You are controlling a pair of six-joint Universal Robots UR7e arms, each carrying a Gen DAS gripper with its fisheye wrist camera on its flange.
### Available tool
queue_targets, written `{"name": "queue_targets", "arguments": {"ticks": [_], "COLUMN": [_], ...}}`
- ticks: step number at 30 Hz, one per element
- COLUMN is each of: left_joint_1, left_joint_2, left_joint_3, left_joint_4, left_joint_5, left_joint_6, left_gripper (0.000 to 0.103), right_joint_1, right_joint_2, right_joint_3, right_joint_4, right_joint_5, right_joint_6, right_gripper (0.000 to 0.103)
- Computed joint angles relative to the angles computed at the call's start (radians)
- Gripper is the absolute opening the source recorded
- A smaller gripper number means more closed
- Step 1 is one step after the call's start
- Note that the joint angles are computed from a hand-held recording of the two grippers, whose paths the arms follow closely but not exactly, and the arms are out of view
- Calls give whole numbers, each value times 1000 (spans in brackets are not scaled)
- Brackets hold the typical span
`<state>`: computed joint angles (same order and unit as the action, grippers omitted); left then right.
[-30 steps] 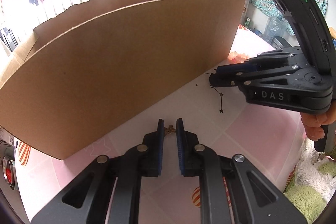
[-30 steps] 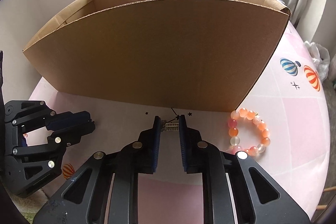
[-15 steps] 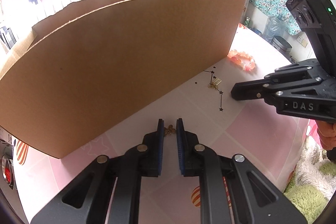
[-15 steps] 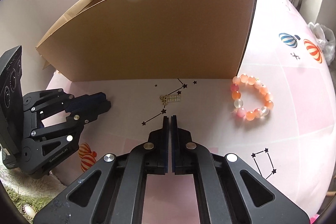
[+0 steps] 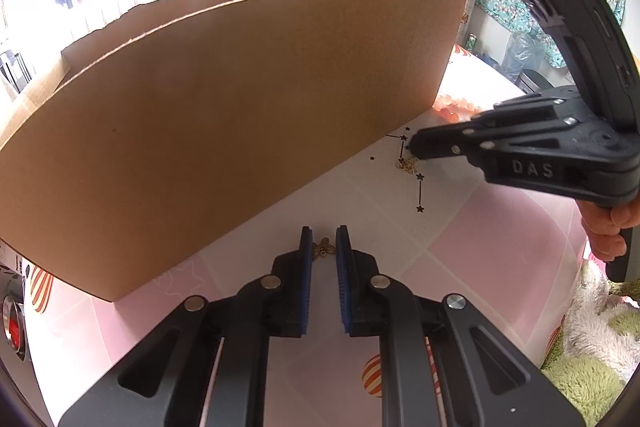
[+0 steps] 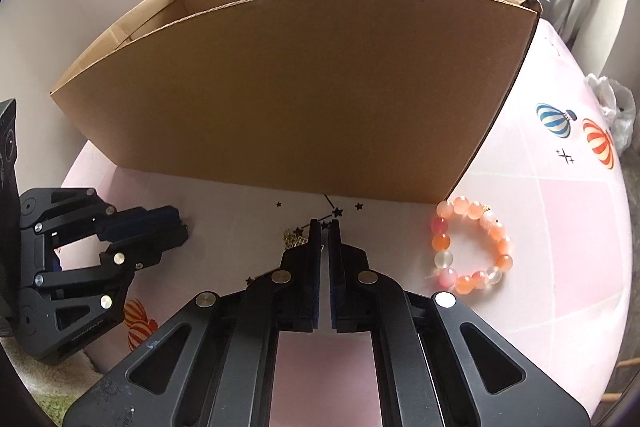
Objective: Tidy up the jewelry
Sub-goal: 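Regrip the gold pendant chain with the right gripper and lift it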
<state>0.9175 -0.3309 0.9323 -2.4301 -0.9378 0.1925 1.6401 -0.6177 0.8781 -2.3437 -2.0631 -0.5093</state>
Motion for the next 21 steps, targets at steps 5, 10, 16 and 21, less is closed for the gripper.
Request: {"name": "queue_targets", "arguments": {"ticks": [5,10,16,21], "left_joint_1": [3,3,4,3], "left_joint_2": [-2,-2,-1,-1], "left_joint_3": [1,3,3,5], "left_joint_4": [-2,-5,-6,-9], "left_joint_5": [-7,-8,-7,-3], "left_joint_6": [0,2,4,6], "left_gripper": [11,11,11,11], "right_joint_1": [7,4,-4,6], "right_joint_2": [-8,39,21,31], "right_joint_3": [5,-110,-137,-138], "right_joint_4": [42,164,262,236], "right_joint_5": [-27,-28,48,38], "right_joint_6": [35,80,55,-80], "right_gripper": [4,5,14,21]}}
